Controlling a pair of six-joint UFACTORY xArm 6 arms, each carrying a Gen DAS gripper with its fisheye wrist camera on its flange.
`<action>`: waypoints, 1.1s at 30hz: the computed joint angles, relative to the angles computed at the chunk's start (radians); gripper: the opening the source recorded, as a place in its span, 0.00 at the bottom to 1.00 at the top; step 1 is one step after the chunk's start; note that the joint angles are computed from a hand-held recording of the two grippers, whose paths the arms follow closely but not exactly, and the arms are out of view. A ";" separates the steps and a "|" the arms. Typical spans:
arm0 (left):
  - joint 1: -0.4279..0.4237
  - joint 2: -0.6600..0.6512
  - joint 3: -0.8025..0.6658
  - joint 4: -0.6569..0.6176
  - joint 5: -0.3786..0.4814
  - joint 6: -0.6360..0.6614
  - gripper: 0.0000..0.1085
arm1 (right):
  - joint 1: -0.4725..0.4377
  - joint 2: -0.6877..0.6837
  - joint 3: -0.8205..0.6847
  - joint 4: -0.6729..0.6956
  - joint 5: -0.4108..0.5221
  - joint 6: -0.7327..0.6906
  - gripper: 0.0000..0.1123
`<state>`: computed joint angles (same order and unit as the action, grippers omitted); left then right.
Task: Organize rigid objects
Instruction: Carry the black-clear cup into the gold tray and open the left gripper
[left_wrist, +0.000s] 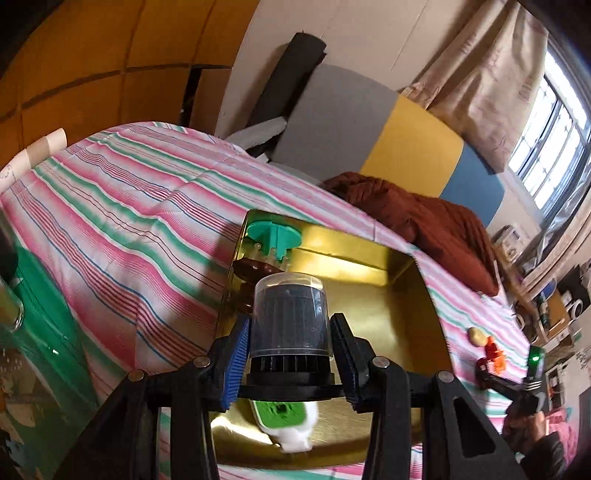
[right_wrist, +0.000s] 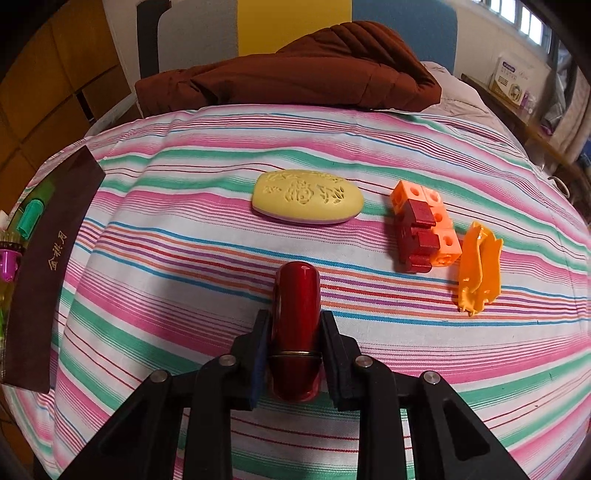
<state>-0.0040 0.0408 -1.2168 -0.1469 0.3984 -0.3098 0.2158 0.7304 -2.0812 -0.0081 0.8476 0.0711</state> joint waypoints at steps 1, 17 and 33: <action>0.001 0.018 -0.013 0.013 0.008 -0.010 0.40 | 0.001 0.000 0.001 -0.004 -0.002 0.000 0.24; -0.011 0.170 -0.147 0.158 0.181 0.016 0.41 | 0.000 0.001 -0.005 -0.004 0.010 -0.004 0.24; -0.032 0.008 0.035 0.513 0.101 -0.319 0.42 | 0.005 -0.001 0.001 -0.034 0.002 -0.003 0.24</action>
<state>-0.0362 0.0489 -1.1822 0.3661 0.4995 -0.6288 0.2206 0.7294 -2.0807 -0.0422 0.8494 0.0676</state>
